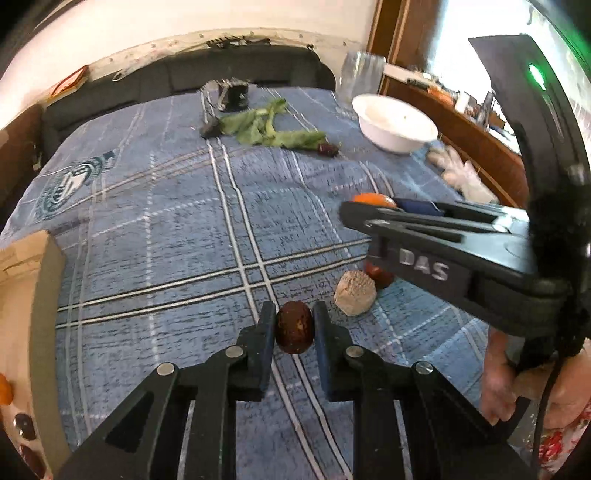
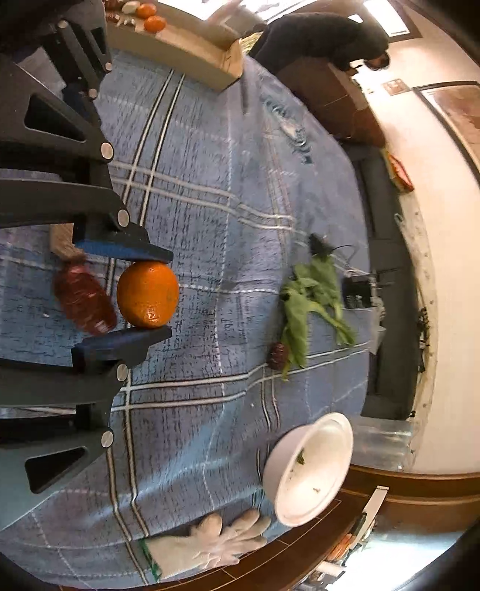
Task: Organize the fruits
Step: 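Grasp a red date with the left gripper while the right gripper grasps a tangerine, then open the left gripper over the box while the right gripper releases the tangerine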
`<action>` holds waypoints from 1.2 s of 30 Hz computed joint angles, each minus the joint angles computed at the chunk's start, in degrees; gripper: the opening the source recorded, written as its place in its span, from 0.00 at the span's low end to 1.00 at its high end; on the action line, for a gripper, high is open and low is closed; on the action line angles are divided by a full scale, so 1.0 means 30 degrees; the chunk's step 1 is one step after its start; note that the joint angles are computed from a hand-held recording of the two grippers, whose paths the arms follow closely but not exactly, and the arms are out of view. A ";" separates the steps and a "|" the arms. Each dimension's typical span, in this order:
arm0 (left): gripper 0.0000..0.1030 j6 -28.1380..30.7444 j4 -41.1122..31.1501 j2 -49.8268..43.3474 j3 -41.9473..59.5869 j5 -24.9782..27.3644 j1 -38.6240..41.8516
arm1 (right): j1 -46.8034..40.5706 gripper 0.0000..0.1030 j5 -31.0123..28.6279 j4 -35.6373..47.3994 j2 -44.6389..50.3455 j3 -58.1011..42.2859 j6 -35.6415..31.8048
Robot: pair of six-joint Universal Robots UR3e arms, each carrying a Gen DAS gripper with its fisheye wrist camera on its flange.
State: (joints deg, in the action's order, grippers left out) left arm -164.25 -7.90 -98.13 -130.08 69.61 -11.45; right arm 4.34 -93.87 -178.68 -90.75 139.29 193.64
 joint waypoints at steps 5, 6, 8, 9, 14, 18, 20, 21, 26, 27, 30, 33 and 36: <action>0.19 0.0762 -0.2293 0.4432 -0.2014 -0.1951 0.2396 | 0.0633 0.35 -0.0425 0.1838 -0.3129 0.0555 0.0351; 0.19 0.1007 -0.2914 0.5370 -0.2380 -0.2324 0.2936 | 0.0831 0.35 -0.0407 0.2402 -0.3835 0.0569 0.0499; 0.19 0.1741 -0.4633 0.7631 -0.3112 -0.3163 0.4405 | 0.1381 0.35 -0.0567 0.3208 -0.4706 0.0456 0.0858; 0.19 0.2330 -0.5854 0.8998 -0.3466 -0.3692 0.5397 | 0.1844 0.35 -0.0748 0.3691 -0.5065 0.0246 0.1114; 0.19 0.6102 -1.2759 1.4540 -0.3913 -0.5799 1.1091 | 0.4522 0.36 -0.1799 0.4628 -0.4683 -0.1284 0.2351; 0.19 0.8844 -1.6866 1.5329 -0.2758 -0.6399 1.5570 | 0.7100 0.36 -0.2539 0.4716 -0.2335 -0.3601 0.3316; 0.19 0.8878 -1.6673 1.4235 -0.2164 -0.6017 1.6490 | 0.8375 0.36 -0.2701 0.4691 -0.0547 -0.5263 0.3617; 0.19 0.8786 -1.6198 1.3505 -0.1919 -0.5773 1.6788 | 0.8972 0.36 -0.2682 0.4746 0.0492 -0.6294 0.3717; 0.19 0.7256 -1.2047 0.8694 -0.0517 -0.3982 1.7248 | 1.0965 0.36 -0.2313 0.5223 0.5068 -1.1004 0.3642; 0.19 0.7149 -1.1593 0.8077 -0.0307 -0.3730 1.7374 | 1.1262 0.36 -0.2272 0.5369 0.5880 -1.1902 0.3603; 0.19 0.6542 -0.9963 0.5651 0.0622 -0.2774 1.7512 | 1.1834 0.36 -0.1819 0.6094 0.8556 -1.5002 0.3246; 0.19 0.5985 -0.8900 0.3707 0.1536 -0.1869 1.7312 | 1.2107 0.36 -0.1458 0.6968 1.0779 -1.7721 0.3044; 0.19 0.5877 -0.8651 0.2424 0.2260 -0.1387 1.7142 | 1.2224 0.36 -0.1251 0.8078 1.2673 -2.0304 0.2893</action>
